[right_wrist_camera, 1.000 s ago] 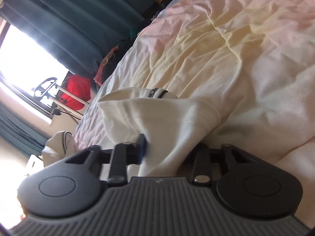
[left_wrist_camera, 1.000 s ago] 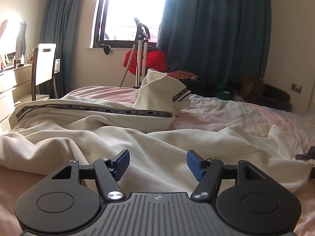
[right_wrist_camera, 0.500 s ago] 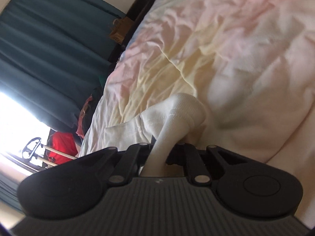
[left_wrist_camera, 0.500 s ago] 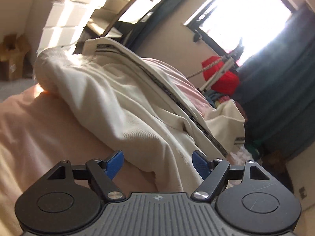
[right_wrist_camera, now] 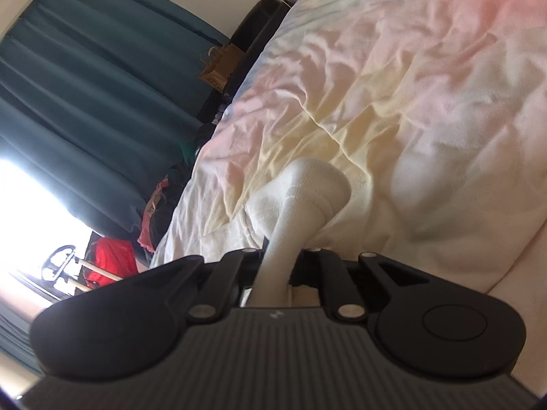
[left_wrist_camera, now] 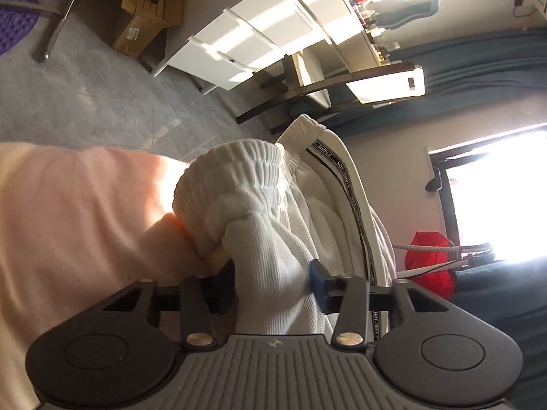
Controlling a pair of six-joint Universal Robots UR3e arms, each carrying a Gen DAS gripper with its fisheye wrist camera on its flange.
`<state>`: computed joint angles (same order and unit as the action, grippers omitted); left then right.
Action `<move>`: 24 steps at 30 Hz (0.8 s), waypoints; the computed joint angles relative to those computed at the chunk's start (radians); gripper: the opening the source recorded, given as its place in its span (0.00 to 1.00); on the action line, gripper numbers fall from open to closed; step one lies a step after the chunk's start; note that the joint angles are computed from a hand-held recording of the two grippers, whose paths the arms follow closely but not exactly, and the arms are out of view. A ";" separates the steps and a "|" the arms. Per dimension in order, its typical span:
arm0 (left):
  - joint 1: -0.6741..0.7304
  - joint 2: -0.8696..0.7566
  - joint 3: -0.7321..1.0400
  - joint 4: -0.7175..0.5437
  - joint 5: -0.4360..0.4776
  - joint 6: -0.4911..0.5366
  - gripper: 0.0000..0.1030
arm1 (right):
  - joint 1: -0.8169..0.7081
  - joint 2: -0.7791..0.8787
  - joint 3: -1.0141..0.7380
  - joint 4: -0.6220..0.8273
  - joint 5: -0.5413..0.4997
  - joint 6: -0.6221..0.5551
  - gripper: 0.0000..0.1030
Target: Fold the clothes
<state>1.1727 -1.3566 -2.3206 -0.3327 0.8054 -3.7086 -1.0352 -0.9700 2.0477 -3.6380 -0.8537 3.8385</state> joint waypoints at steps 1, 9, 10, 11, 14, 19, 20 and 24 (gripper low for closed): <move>0.010 0.015 0.001 0.001 0.000 0.002 0.16 | -0.011 0.006 0.003 -0.007 0.012 0.041 0.09; 0.138 0.232 0.178 -0.488 -0.110 0.240 0.10 | -0.082 -0.091 0.129 -0.010 0.002 0.150 0.08; 0.169 0.273 0.195 -0.596 -0.122 0.314 0.10 | -0.090 -0.132 0.163 -0.004 -0.023 0.131 0.08; 0.201 0.312 0.216 -0.709 -0.132 0.392 0.10 | -0.098 -0.173 0.196 0.002 -0.048 0.113 0.08; 0.240 0.391 0.220 -0.895 -0.065 0.538 0.10 | -0.131 -0.275 0.280 0.042 -0.109 0.083 0.08; 0.177 0.379 0.196 -0.889 0.095 0.638 0.11 | -0.241 -0.284 0.314 0.212 -0.076 0.032 0.08; 0.158 0.374 0.198 -0.873 0.118 0.638 0.15 | -0.261 -0.270 0.309 0.237 -0.044 0.018 0.08; 0.080 0.375 0.222 -0.833 0.205 0.630 0.29 | -0.229 -0.328 0.286 0.323 -0.080 -0.076 0.10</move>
